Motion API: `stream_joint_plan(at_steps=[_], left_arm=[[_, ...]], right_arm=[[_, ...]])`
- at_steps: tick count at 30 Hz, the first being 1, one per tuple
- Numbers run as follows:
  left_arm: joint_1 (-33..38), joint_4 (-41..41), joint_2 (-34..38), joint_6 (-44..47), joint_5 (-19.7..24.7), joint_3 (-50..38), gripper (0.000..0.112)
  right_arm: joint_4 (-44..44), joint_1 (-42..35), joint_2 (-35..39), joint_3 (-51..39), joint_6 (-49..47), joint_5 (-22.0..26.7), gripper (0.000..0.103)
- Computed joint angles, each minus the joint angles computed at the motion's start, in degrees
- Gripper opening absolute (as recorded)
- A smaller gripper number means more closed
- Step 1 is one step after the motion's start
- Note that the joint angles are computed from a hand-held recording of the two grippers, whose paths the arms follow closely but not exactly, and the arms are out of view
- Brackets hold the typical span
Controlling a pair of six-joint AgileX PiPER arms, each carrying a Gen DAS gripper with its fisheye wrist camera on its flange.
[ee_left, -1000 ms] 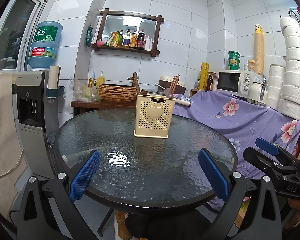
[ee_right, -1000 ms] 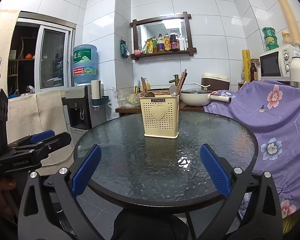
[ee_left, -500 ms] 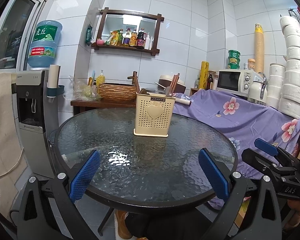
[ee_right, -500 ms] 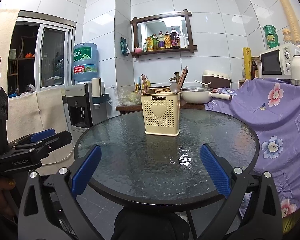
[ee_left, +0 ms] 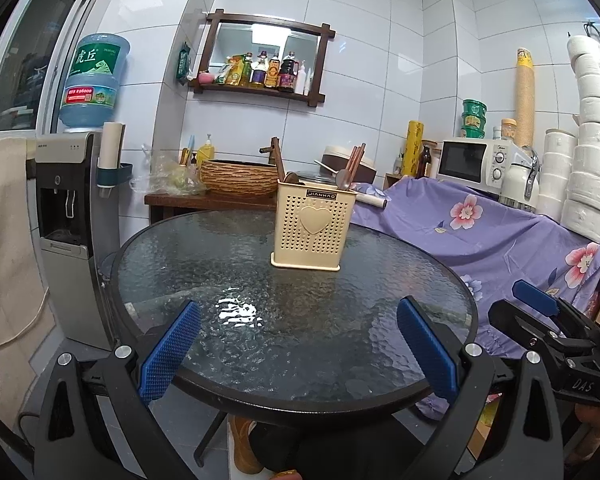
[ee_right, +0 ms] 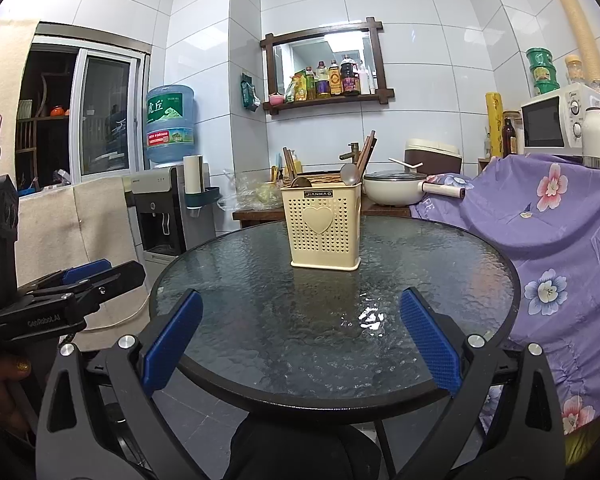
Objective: Organize utensils
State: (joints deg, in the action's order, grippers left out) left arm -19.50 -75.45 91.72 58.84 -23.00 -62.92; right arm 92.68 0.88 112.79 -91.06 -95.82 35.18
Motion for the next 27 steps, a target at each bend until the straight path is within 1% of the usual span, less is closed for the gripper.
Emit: stream_joint_plan(at_steps=[7,19,27], left_arm=[[0.8,-3.6,0.4,3.3,2.3,-1.0,0.097],[-0.2,-8.5,1.3,9.0,1.1,-2.3,0.097],[-0.5,-8.6,1.5,8.7,0.2,-2.4,0.097]], right_arm=[[-0.1,0.3,0.2,0.3,-0.1,-0.3,0.097],[-0.7,0.8,0.3,0.0,0.7,-0.9,0.097],[-0.6,1.2,-0.1,0.7,1.0,-1.6,0.097]])
